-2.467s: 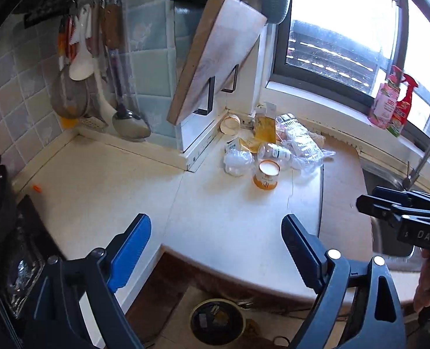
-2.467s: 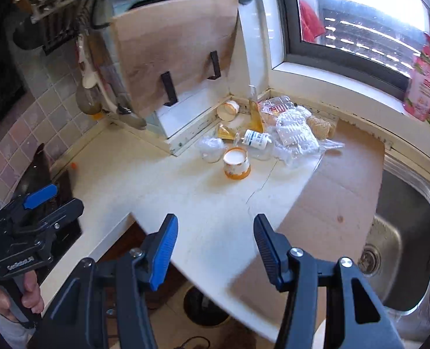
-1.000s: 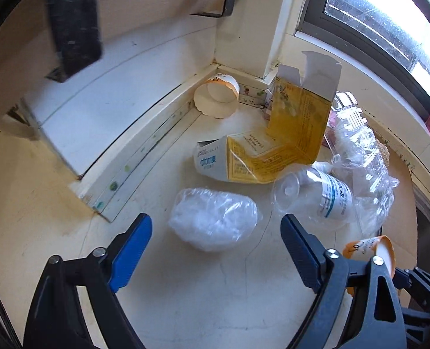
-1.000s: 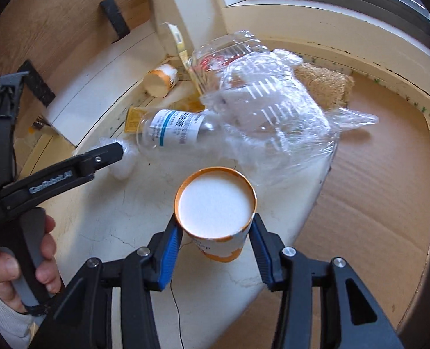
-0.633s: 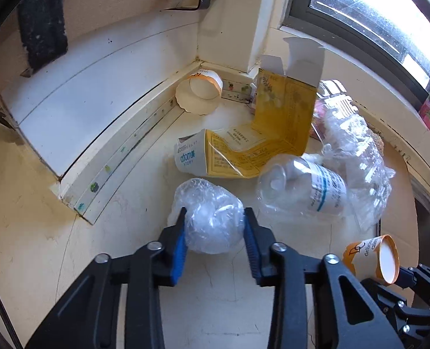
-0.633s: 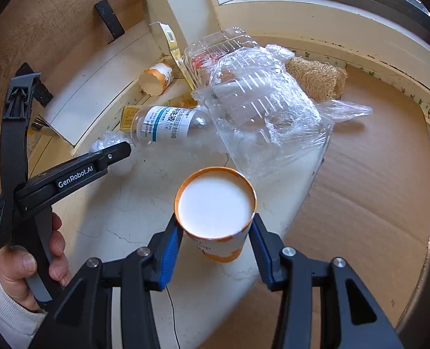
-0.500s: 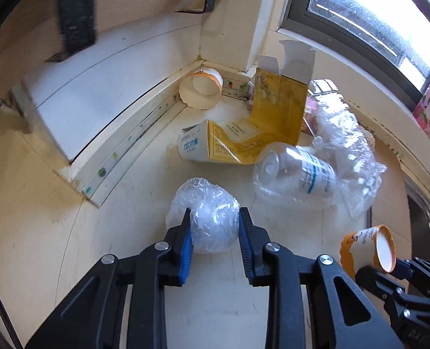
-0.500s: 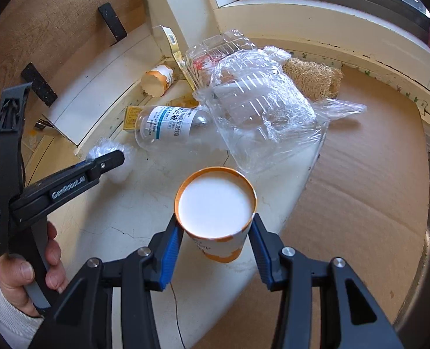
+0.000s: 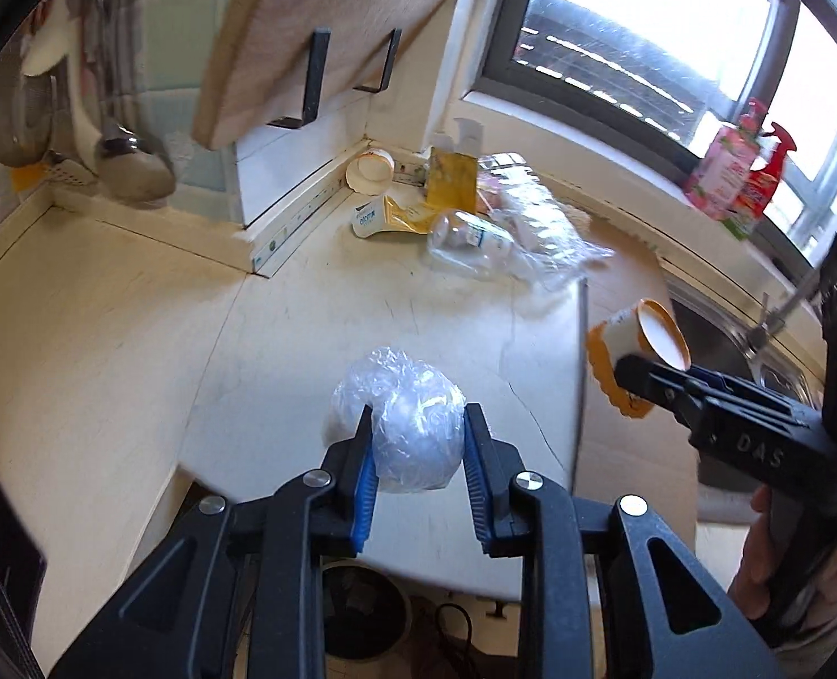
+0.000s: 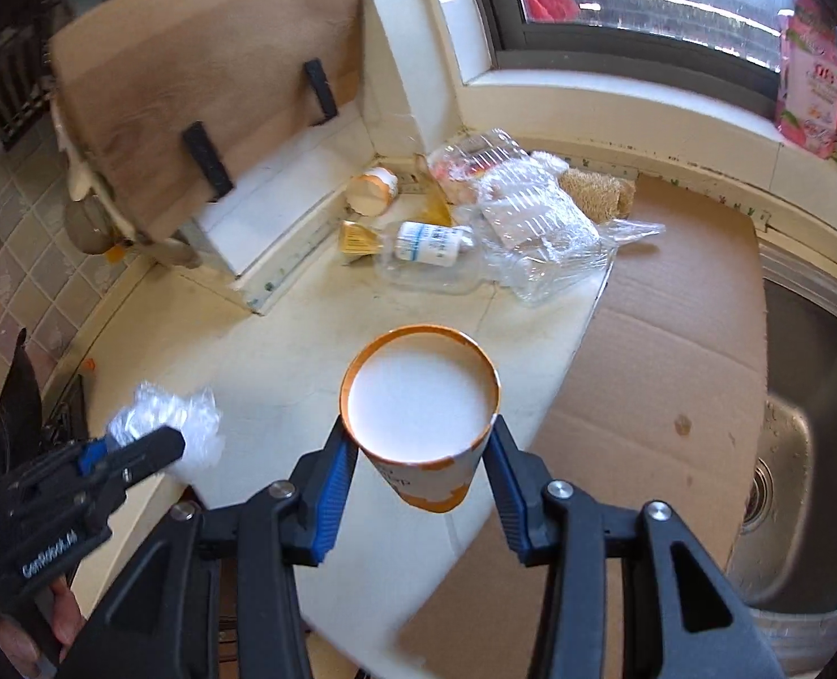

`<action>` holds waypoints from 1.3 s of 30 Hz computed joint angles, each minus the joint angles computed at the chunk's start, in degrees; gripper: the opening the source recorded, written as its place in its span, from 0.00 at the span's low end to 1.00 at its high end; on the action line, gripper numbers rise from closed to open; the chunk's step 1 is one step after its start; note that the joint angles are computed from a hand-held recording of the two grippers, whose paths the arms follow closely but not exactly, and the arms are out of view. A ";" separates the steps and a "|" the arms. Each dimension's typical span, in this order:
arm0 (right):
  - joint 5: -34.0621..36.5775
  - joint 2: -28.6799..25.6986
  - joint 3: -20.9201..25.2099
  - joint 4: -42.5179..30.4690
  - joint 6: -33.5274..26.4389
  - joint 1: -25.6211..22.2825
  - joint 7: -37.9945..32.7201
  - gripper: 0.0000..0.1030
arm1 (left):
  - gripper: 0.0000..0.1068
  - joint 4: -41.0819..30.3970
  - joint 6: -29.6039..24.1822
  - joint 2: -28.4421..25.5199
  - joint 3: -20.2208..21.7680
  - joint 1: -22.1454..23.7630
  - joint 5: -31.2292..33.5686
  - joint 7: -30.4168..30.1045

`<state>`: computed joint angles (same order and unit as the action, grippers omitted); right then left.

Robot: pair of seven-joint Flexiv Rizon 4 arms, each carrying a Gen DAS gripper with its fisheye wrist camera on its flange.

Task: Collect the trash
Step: 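Carry the cup and plastic bag down over the black trash bin with both tools, then open both tools to drop the cup and plastic bag into the bin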

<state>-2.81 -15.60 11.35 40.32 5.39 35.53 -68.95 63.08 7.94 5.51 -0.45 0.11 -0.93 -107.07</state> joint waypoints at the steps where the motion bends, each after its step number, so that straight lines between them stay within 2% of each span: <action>1: -0.54 1.82 0.38 2.07 0.75 0.54 0.37 0.44 | 0.24 1.29 0.16 1.96 0.16 -0.45 0.22 0.23; 5: -2.47 8.52 2.74 9.75 2.13 1.93 2.55 0.44 | 0.24 6.52 0.20 9.99 0.04 -1.24 1.44 0.43; 10: -2.65 15.62 6.63 18.04 0.21 2.65 5.36 0.44 | 0.24 14.54 -1.30 19.37 0.39 -1.53 -0.32 -0.04; 14: -0.66 19.79 9.10 23.04 -2.42 2.83 7.08 0.44 | 0.24 20.67 -4.65 25.78 0.58 -1.28 -2.19 -1.25; 19: 2.30 22.77 10.50 27.55 -4.95 2.80 6.38 0.44 | 0.24 27.52 -7.91 30.93 1.00 -1.08 -4.56 -2.63; 25: 7.83 26.58 10.13 38.63 -1.85 0.70 4.95 0.44 | 0.24 37.05 -9.97 34.79 1.40 -0.17 -5.86 -5.50; 28: 11.99 27.61 9.64 46.15 1.07 -0.36 4.51 0.44 | 0.24 45.43 -6.82 37.26 1.89 0.03 -6.39 -7.19; 32: 12.77 26.53 10.36 55.91 7.22 -0.45 3.13 0.44 | 0.24 57.94 0.11 39.26 3.03 0.16 -7.96 -9.14; 39: 11.79 19.71 10.59 66.19 21.05 1.05 0.57 0.47 | 0.29 73.77 14.85 36.41 4.29 -0.43 -9.42 -6.97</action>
